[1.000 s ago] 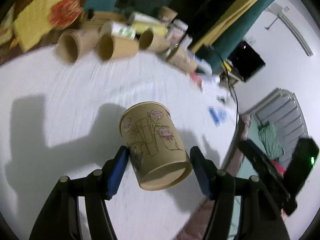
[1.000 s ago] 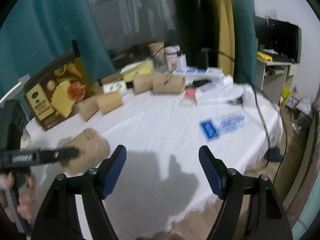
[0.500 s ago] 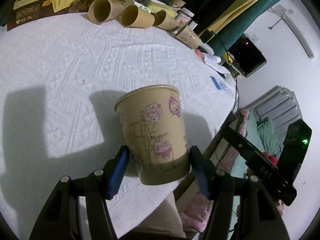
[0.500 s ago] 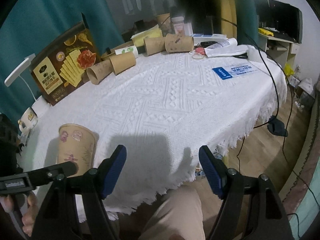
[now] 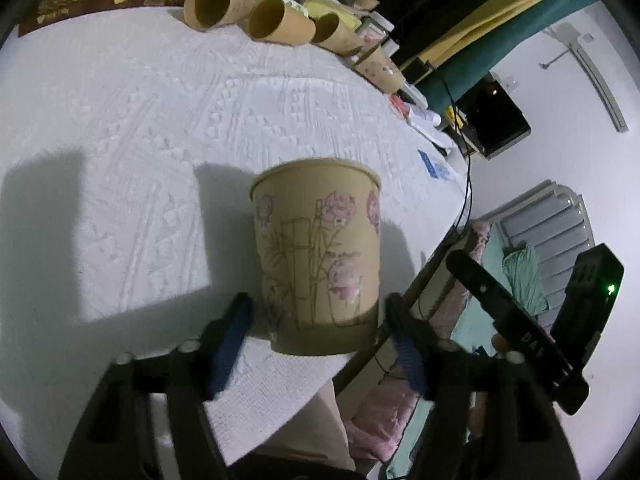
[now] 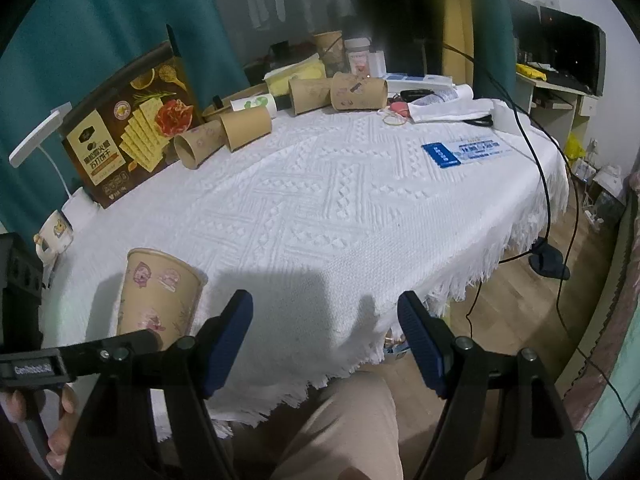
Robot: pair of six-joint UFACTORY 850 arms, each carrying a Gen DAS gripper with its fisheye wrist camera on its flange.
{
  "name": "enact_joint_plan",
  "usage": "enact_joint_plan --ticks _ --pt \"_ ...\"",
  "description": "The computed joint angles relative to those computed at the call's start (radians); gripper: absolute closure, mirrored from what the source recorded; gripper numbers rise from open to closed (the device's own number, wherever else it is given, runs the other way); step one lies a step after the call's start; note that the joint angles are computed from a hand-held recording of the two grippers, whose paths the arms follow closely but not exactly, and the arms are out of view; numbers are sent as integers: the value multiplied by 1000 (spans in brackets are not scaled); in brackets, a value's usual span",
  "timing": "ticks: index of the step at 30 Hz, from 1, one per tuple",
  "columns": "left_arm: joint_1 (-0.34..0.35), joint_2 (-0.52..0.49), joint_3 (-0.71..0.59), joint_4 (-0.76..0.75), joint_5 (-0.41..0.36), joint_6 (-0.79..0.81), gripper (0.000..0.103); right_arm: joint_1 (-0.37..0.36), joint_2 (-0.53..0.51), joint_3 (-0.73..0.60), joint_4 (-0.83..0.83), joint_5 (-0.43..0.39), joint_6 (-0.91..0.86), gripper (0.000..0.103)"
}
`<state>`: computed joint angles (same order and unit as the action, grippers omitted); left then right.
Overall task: Flip cup upright
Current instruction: 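Lift the flower-printed cup with the left tool and rotate it upright, then grasp the cup with the right tool while the left tool releases it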
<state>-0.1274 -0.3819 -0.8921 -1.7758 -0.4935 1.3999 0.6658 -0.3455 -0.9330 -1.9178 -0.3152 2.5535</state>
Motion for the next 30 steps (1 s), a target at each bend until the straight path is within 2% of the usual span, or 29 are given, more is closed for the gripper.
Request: enact_joint_plan --ticks 2,6,10,12,13,15,17,21,24,30 --pt "9 15 14 -29 -10 20 22 1 0 -6 6 7 -16 30" --pt "37 60 51 -66 -44 66 21 0 -5 -31 3 50 -50 30" --pt "72 120 99 -140 -64 179 21 -17 -29 -104 -104 187 -46 30" --pt "79 158 127 -211 -25 279 21 -22 -50 -152 -51 267 -153 30" --pt "80 184 149 -285 9 367 21 -28 -69 -186 -54 332 -175 30" --pt "86 223 186 -429 53 536 21 -37 -107 -243 -117 427 -128 30" --pt "98 259 227 -594 90 715 21 -35 -143 -297 -244 484 -13 30" --pt "133 287 274 -727 104 865 21 -41 -228 -412 -423 620 157 30" --pt "159 286 293 -734 100 880 21 -39 -266 -464 -567 656 306 30" --pt "188 260 299 -625 52 780 21 -53 -336 -538 -558 726 333 30"
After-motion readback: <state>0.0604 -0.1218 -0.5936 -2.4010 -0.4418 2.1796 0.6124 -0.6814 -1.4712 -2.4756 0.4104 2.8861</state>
